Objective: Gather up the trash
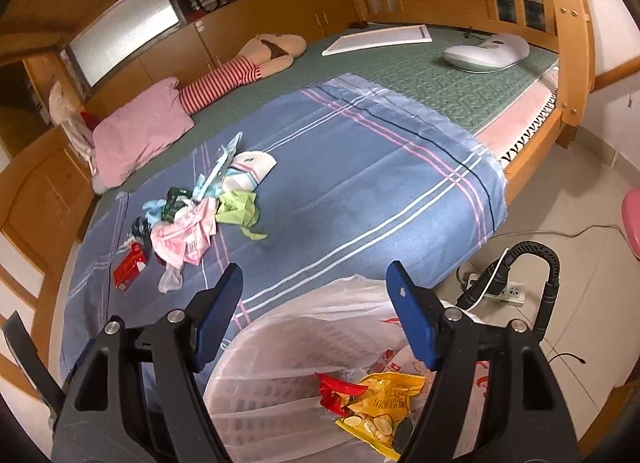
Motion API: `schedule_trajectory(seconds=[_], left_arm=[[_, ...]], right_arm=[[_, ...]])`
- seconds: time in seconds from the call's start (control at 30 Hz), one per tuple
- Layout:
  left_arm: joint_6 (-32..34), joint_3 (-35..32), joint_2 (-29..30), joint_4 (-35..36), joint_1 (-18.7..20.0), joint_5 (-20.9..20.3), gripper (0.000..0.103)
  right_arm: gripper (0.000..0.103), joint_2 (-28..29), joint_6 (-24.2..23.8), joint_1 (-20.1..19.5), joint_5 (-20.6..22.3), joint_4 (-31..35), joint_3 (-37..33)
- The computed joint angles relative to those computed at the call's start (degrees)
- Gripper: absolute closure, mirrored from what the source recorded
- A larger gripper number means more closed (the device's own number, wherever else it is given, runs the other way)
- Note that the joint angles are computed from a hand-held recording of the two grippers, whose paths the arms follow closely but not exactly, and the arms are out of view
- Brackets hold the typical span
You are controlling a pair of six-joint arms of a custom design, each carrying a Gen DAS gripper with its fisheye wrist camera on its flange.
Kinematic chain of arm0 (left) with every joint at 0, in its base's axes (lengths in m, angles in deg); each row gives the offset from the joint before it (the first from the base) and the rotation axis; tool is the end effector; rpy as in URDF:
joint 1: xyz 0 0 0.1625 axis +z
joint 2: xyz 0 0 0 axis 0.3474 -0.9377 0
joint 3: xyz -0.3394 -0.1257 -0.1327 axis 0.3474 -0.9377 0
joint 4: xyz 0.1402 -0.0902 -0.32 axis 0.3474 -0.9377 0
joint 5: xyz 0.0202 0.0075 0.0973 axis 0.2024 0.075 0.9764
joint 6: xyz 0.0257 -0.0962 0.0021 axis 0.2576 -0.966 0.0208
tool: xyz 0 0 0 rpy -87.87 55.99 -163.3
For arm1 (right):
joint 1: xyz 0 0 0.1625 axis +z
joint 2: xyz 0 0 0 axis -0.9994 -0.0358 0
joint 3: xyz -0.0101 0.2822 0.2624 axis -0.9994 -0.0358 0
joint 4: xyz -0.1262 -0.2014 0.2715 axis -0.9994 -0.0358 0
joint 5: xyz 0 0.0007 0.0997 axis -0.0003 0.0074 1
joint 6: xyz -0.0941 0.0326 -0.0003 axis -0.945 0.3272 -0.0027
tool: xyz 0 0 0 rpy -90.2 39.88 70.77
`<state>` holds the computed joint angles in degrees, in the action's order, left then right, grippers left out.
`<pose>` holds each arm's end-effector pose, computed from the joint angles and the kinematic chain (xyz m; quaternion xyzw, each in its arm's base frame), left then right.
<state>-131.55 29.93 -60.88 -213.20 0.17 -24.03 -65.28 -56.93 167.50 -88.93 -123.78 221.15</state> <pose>-0.3505 -0.3658 0.0174 0.1062 0.8536 -0.4173 0.2930 0.0425 -0.3156 0.3952 -0.0310 -0.8668 0.4227 0.2625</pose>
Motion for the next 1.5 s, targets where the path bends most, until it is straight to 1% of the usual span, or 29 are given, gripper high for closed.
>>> schedule_trajectory(seconds=[0.07,0.13,0.2,0.23,0.27,0.33,0.43,0.53,0.77,1.07,1.33,1.5], left_arm=[[-0.30,-1.19,0.71,2.75,0.16,0.64,0.007],[-2.62,-1.81,0.33,7.17,0.09,1.31,0.007],[-5.81,-2.52,-0.47,12.52,0.40,1.14,0.007],[-8.55,-2.96,-1.26,16.40,0.73,1.10,0.007],[-10.82,-3.18,-1.75,18.78,0.96,1.03,0.007],[-13.52,-3.13,-2.69,20.66,1.57,0.20,0.007],[-15.41,-2.42,-3.77,21.00,2.28,-0.85,0.007],[-17.83,-2.58,-4.19,24.27,2.33,-0.45,0.007],[-18.48,-3.25,-3.86,25.68,2.46,-0.62,0.007],[-21.03,-4.54,-3.63,31.29,2.27,-0.68,0.007],[-21.86,-4.12,-4.30,31.63,2.57,-1.37,0.007],[-21.63,-4.19,-4.35,31.56,2.62,-1.66,0.007]], right_arm=[[0.030,0.77,-0.20,0.33,-0.48,0.09,-0.03],[0.030,1.62,-0.03,0.69,-1.06,0.16,-0.10],[0.030,2.09,0.21,0.57,-1.04,0.62,-0.12],[0.030,2.32,0.34,0.64,-1.12,0.74,-0.13],[0.030,2.61,0.45,0.72,-1.26,0.78,-0.10],[0.030,2.98,0.66,0.98,-1.41,0.82,0.03],[0.030,3.25,0.59,1.49,-1.54,1.11,0.12],[0.030,3.25,0.21,1.91,-1.87,0.68,0.28],[0.030,2.53,0.29,2.94,-2.04,1.40,0.24],[0.030,-0.40,0.08,4.82,-1.76,3.01,0.42],[0.030,-0.36,0.30,6.27,-2.65,3.54,0.35],[0.030,0.13,0.64,6.30,-2.94,3.88,0.33]])
